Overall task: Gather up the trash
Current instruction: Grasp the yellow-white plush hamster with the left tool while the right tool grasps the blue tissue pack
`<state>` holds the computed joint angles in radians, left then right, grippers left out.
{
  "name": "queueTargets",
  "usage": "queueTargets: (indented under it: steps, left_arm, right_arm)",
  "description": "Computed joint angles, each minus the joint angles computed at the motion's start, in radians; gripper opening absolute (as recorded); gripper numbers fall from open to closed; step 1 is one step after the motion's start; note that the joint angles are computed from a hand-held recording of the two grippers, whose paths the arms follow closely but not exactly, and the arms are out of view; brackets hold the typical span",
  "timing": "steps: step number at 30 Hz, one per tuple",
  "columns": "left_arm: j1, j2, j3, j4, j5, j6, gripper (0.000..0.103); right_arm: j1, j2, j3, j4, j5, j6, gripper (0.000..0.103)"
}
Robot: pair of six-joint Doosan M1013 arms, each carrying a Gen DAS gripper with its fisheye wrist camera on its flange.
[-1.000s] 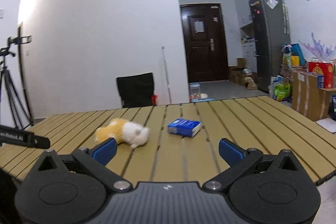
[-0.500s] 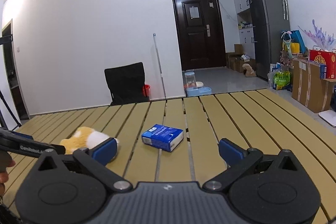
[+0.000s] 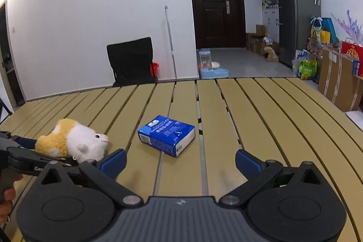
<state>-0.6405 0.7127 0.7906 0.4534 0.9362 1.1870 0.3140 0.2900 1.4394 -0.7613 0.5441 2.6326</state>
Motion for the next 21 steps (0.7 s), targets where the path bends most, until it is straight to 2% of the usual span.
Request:
queueTargets:
  steps: [1,3,4,5,8,12,15,21]
  left_arm:
    - [0.002,-0.004,0.004,-0.011,-0.002,-0.002,0.097]
    - [0.006,-0.011,0.015,-0.037,-0.022,0.013,0.081]
    - [0.007,-0.016,0.022,-0.047,-0.033,0.021,0.063]
    - [0.007,-0.017,0.023,-0.046,-0.034,0.025,0.055]
    - [0.003,-0.028,0.044,-0.029,-0.061,0.056,0.052]
    - [0.007,-0.054,0.084,-0.025,-0.109,0.026,0.051]
    - [0.011,-0.072,0.106,0.008,-0.141,-0.032,0.051]
    - [0.021,-0.099,0.130,0.097,-0.181,-0.176,0.051]
  right_arm:
    - [0.000,0.003,-0.005,0.001,0.004,0.000,0.103]
    - [0.000,0.008,-0.017,-0.001,0.019,0.004,0.103]
    - [0.001,0.012,-0.024,-0.003,0.026,0.010,0.103]
    - [0.003,0.012,-0.025,-0.004,0.030,0.013,0.103]
    - [0.005,0.020,-0.042,0.019,0.048,0.002,0.103]
    - [0.012,0.039,-0.074,0.007,0.085,0.021,0.103]
    - [0.014,0.064,-0.116,0.019,0.110,-0.005,0.103]
    - [0.001,0.132,-0.220,0.137,0.159,-0.056,0.103]
